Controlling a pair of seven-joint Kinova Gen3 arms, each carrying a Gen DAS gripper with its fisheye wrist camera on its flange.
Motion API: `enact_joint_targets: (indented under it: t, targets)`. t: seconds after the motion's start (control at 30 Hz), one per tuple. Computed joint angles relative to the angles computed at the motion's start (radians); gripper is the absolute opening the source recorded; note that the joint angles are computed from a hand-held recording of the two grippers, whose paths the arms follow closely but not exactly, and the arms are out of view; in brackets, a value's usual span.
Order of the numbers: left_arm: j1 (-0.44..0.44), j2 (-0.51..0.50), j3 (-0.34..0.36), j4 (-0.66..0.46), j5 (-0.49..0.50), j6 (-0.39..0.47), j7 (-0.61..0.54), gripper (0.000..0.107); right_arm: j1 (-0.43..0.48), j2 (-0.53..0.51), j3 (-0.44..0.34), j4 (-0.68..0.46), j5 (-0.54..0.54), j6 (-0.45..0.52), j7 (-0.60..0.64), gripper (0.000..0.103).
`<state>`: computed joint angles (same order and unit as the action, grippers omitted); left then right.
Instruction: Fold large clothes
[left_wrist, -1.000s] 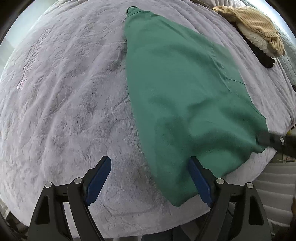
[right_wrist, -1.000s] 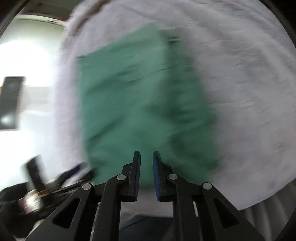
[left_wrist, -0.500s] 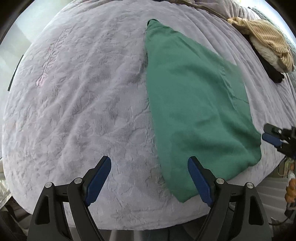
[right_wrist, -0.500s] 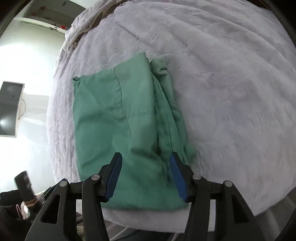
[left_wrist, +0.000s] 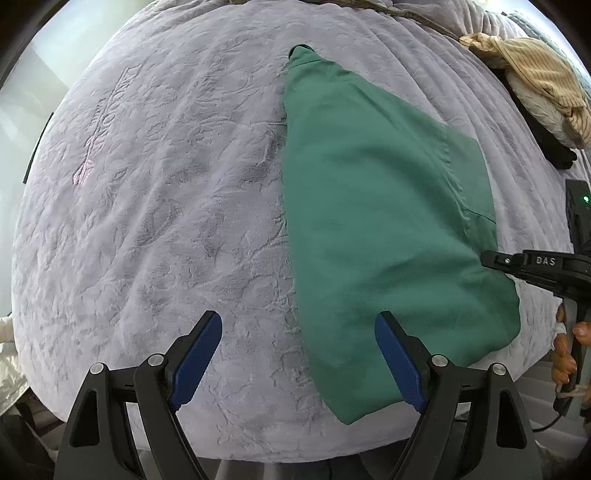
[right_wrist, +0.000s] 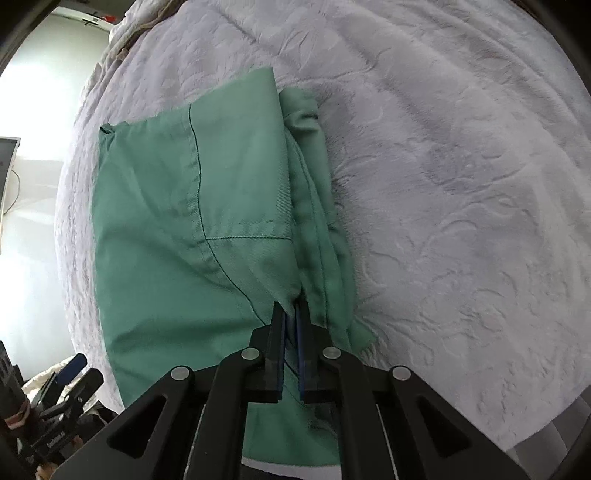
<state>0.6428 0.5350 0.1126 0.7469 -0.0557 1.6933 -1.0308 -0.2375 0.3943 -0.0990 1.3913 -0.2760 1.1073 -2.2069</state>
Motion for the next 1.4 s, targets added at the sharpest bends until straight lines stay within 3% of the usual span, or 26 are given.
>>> enact_joint_targets:
  t: [0.17, 0.43, 0.63, 0.67, 0.7, 0.73, 0.8, 0.97, 1.03, 1.1, 1.4]
  targets:
    - [0.000, 0.005, -0.002, -0.015, 0.001, 0.004, 0.010, 0.085, -0.037, -0.030, 0.022, 0.001, 0.065, 0.056, -0.082, 0.004]
    - [0.014, 0.027, -0.008, -0.060, -0.009, 0.030, 0.008, 0.086, -0.034, -0.092, 0.011, 0.013, 0.080, 0.108, -0.086, 0.007]
    - [0.026, 0.037, -0.014, -0.083, -0.014, 0.048, 0.016, 0.086, -0.068, -0.085, 0.000, -0.045, 0.100, 0.150, -0.097, 0.009]
    - [0.030, 0.039, -0.016, -0.088, -0.016, 0.052, 0.023, 0.086, -0.078, -0.083, 0.000, -0.060, 0.114, 0.162, -0.099, 0.011]
    - [0.029, 0.037, -0.017, -0.087, -0.016, 0.050, 0.025, 0.096, -0.094, -0.076, 0.000, -0.083, 0.135, 0.180, -0.102, 0.027]
    - [0.029, 0.035, -0.019, -0.085, -0.016, 0.048, 0.031, 0.103, -0.105, -0.073, -0.001, -0.099, 0.155, 0.194, -0.109, 0.058]
    - [0.031, 0.030, -0.022, -0.083, -0.025, 0.041, 0.039, 0.103, -0.148, -0.074, 0.008, -0.128, 0.218, 0.209, -0.137, 0.081]
    - [0.031, 0.047, -0.023, -0.124, -0.025, 0.070, 0.045, 0.103, -0.200, -0.055, 0.014, -0.188, 0.302, 0.266, -0.166, 0.083]
    - [0.040, 0.052, -0.029, -0.137, -0.037, 0.078, 0.044, 0.103, -0.211, -0.035, 0.016, -0.217, 0.319, 0.290, -0.168, 0.096]
    - [0.046, 0.056, -0.033, -0.151, -0.047, 0.086, 0.041, 0.103, -0.221, -0.024, 0.019, -0.234, 0.335, 0.308, -0.170, 0.103]
    - [0.067, 0.060, -0.043, -0.167, -0.069, 0.096, 0.039, 0.103, -0.224, -0.023, 0.020, -0.240, 0.330, 0.315, -0.184, 0.103]
